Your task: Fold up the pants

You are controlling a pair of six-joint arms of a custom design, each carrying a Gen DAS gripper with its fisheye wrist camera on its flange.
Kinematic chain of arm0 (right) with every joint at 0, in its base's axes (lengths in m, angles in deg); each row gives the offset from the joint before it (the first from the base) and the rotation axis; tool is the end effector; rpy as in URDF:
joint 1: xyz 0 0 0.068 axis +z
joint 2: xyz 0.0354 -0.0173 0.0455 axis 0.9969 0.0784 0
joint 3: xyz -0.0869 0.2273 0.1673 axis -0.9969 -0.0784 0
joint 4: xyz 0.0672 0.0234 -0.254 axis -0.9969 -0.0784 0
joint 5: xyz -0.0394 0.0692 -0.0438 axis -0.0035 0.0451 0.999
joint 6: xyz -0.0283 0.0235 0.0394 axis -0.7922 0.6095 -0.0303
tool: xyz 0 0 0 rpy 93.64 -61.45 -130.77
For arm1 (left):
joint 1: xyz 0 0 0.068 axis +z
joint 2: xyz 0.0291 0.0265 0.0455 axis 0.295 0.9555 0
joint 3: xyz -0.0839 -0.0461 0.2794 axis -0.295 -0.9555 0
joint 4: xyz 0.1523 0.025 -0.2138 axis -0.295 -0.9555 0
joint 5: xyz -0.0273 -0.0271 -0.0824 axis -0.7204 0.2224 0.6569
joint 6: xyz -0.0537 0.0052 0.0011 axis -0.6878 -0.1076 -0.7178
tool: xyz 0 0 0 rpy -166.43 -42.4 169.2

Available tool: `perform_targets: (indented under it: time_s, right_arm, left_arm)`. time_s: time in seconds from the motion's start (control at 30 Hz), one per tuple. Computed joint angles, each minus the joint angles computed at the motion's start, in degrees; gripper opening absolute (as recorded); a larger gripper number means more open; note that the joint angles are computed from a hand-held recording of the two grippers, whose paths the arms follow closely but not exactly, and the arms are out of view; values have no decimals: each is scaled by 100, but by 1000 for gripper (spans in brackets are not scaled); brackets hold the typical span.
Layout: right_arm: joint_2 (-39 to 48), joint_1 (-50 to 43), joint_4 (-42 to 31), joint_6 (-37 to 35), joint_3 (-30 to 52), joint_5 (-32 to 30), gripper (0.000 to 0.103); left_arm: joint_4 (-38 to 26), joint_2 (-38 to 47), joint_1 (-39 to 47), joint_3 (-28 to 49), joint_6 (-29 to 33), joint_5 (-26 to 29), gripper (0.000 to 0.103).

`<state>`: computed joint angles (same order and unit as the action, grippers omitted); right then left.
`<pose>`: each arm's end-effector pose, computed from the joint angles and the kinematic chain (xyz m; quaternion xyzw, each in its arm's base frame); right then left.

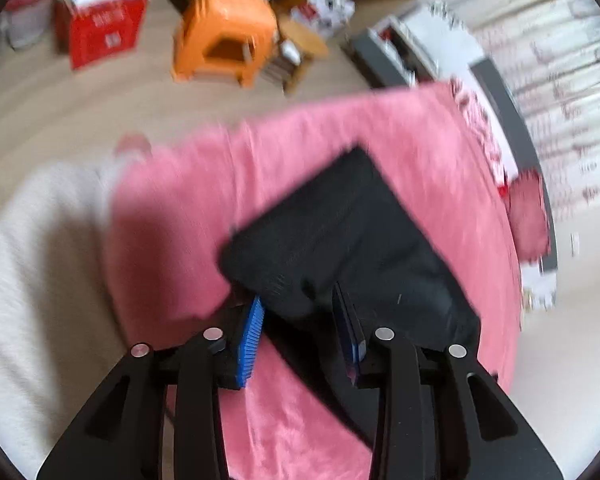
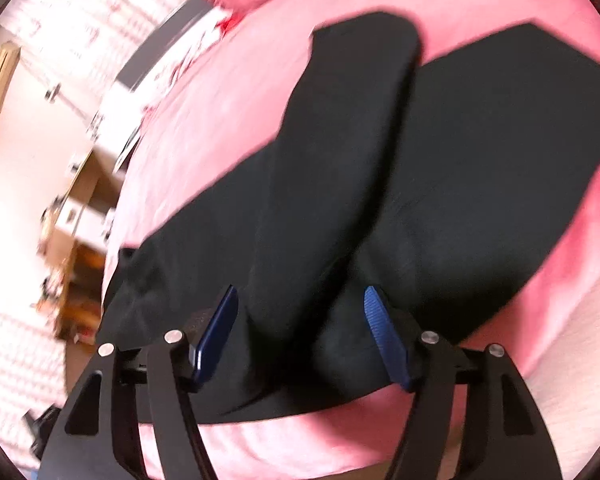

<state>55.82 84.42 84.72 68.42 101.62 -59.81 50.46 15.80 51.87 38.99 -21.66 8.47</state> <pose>0.2712 0.0023 0.1311 0.2735 0.8845 0.2072 0.3161 0.2557 0.1580 0.1691 -0.4217 0.8366 -0.1983 0.2880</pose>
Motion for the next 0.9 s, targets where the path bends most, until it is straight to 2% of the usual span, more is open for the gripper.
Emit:
perform_targets:
  time_s: [0.1,0.27,0.3,0.37,0.4,0.43,0.5,0.6,0.63,0.73,0.83,0.9]
  right_arm:
    - [-387,-207,-166,-321,-1,511,67]
    - [-290,-310,-456,-886,560,670,67]
    - [-173,-299,-595,-956,762,646,67]
    - [102,-247,-955,-1103,1258,618,70]
    - [161,-185,-1089,-1138,1394,701,73]
    - [254,-123,-1207,-1168,1564,783,75]
    - [595,131,-1226,-1146,1927,1067,83]
    - [1054,320,-1296,-1332,2461,1371,86]
    - [1207,370,-1319,-1422,2637,1475,86]
    - [1863,437,-1651,-1883,3504,1917,86]
    - [2650,408,-2237,-2045,4569,2243,86]
    - [3138,361,-2759,-2039,5234,2398,86]
  left_arm:
    - [734,-590,-120,-313,-100,-446,67]
    - [1495,-651,-1058,-338,286,-925,71]
    - [1607,-519,-1299,-272,378,-1007,76]
    - [1773,-41,-1876,4,611,-1220,76]
    - [1802,177,-2122,147,700,-1369,81]
    - [1710,568,-2402,463,910,-1453,86]
    - [1371,1289,-2779,1111,1283,-1595,86]
    - [1143,2127,-3102,1726,1741,-1888,89]
    - [1215,2298,-3123,1766,1852,-1993,100]
    - [2169,2569,-3235,1320,2159,-2287,100]
    - [2522,2482,-3145,1049,2206,-2044,100]
    - [2511,2528,-3076,1106,2126,-1848,100]
